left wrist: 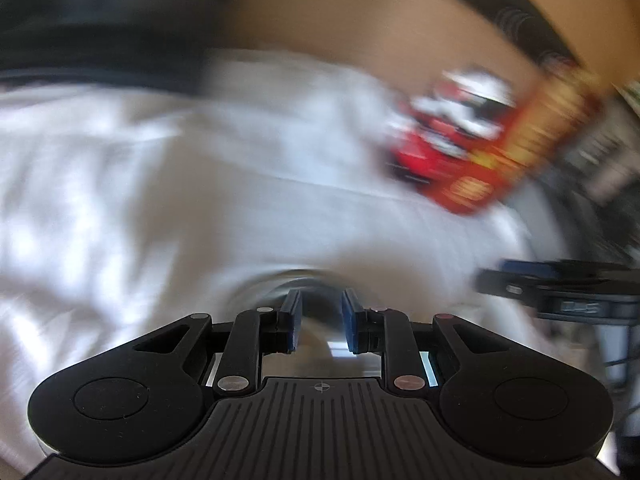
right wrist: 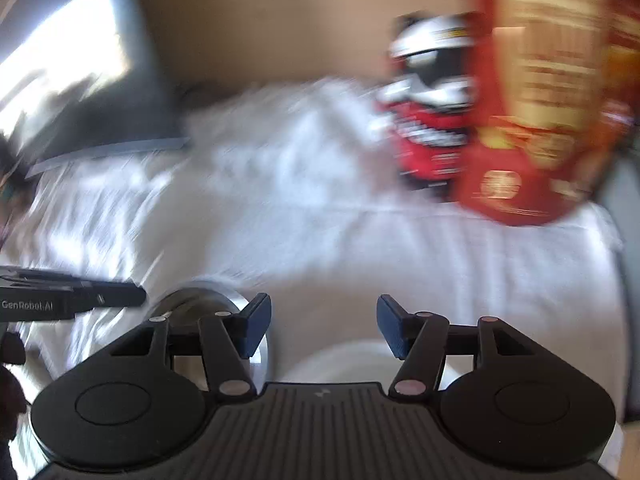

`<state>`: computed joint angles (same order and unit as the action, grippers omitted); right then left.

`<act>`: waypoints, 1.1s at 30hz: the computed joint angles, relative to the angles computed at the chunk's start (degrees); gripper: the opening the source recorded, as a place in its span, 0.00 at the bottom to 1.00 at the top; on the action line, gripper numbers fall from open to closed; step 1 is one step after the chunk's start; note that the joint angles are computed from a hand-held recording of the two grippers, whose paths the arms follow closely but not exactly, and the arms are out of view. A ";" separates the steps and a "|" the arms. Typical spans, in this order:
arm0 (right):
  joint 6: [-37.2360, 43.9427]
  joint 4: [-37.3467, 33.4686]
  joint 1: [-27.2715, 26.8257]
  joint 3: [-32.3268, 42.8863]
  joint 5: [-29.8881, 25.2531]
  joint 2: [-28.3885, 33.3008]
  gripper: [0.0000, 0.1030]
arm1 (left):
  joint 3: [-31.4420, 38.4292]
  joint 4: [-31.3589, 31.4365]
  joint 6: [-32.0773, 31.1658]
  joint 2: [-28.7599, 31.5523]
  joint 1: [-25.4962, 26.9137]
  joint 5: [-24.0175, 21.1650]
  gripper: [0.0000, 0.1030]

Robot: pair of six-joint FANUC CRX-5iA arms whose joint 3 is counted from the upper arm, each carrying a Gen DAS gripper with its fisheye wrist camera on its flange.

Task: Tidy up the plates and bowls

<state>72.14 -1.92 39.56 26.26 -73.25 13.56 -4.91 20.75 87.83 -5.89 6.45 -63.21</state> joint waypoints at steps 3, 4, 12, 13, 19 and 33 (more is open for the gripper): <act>4.30 -3.04 0.37 12.01 -10.35 9.53 0.57 | -4.80 -0.60 6.13 -2.50 3.21 -0.02 0.23; 5.14 -3.50 0.56 15.45 -13.30 12.34 0.57 | -6.67 0.03 7.82 -3.21 3.94 0.03 0.23; 11.04 -2.69 2.58 28.71 -24.07 25.26 0.56 | -12.38 -1.27 16.11 -5.10 3.08 2.11 0.23; 11.59 -2.81 2.52 29.80 -25.08 26.34 0.56 | -11.85 -2.33 17.22 -4.69 2.49 1.71 0.23; 13.08 -5.06 1.76 41.90 -34.51 35.34 0.56 | -7.04 -8.24 22.86 -0.11 -1.34 -1.07 0.25; 11.39 -11.14 0.96 55.88 -44.61 43.92 0.59 | -8.39 -4.85 28.14 3.37 -1.01 0.18 0.30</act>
